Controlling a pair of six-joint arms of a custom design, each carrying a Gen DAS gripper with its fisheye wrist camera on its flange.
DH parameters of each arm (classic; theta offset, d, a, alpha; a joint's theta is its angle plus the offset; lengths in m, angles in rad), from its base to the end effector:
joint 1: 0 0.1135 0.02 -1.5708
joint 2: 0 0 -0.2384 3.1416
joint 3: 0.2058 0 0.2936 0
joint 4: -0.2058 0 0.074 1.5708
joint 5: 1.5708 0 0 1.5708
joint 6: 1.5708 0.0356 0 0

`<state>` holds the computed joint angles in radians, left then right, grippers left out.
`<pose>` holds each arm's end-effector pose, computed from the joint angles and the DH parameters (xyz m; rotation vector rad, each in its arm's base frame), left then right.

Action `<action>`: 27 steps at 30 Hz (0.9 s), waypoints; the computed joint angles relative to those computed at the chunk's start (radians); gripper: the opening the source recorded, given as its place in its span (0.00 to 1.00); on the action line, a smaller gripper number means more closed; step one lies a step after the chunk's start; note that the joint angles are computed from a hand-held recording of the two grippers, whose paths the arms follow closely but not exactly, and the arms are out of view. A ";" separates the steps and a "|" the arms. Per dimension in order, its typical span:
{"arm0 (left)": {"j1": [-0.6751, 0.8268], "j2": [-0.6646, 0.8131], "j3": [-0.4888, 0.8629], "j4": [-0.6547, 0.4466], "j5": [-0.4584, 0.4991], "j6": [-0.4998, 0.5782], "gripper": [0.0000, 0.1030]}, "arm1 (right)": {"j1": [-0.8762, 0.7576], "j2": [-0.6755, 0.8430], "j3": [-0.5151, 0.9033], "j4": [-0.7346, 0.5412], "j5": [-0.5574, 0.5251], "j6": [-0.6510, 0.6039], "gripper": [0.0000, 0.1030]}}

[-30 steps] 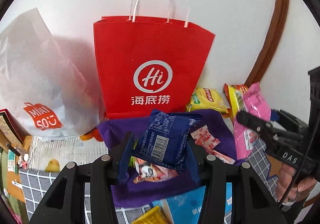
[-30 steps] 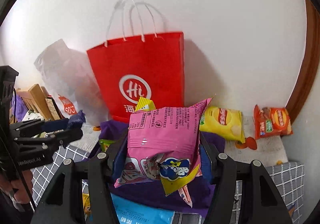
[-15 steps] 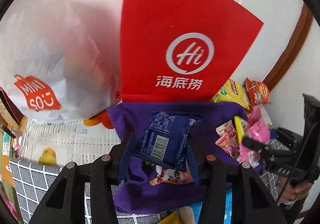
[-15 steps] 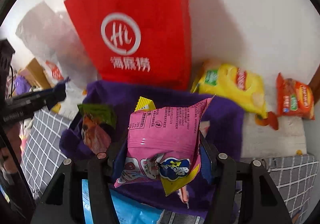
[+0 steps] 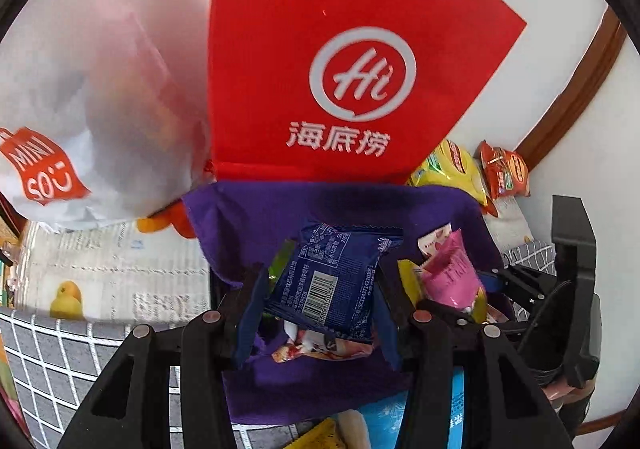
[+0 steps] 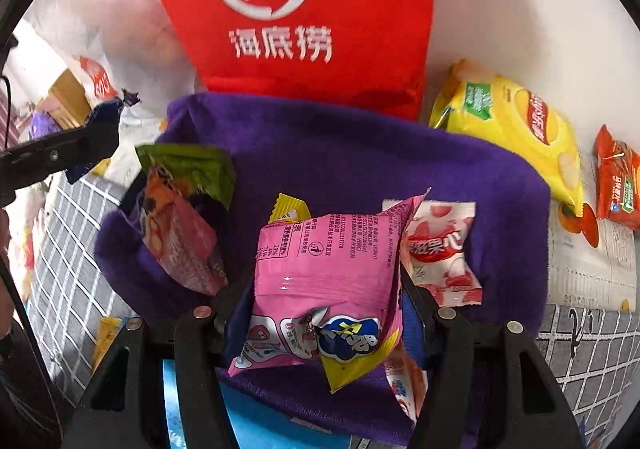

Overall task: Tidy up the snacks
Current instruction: 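Open the right tool to drop the pink bag on the towel while the left drops the blue packet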

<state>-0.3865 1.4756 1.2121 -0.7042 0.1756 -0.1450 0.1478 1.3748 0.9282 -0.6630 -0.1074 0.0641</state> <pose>0.3240 -0.1386 0.2441 0.3797 2.5447 -0.4286 0.3035 0.0490 0.1794 -0.1463 2.6828 0.2103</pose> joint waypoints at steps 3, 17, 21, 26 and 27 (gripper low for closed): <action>-0.020 0.022 0.008 -0.007 -0.021 -0.003 0.46 | 0.017 0.002 -0.008 0.015 0.028 -0.006 0.61; -0.074 0.087 0.029 -0.016 -0.055 -0.023 0.46 | -0.003 -0.152 -0.012 -0.043 0.035 0.036 0.77; -0.071 0.098 0.031 -0.015 -0.054 -0.031 0.47 | 0.005 -0.130 0.001 -0.053 0.055 0.035 0.77; -0.078 0.130 0.045 -0.018 -0.056 -0.045 0.48 | -0.018 -0.187 -0.016 -0.051 0.073 0.032 0.77; -0.079 0.135 0.048 -0.020 -0.057 -0.046 0.48 | -0.024 -0.203 -0.021 -0.045 0.074 0.040 0.77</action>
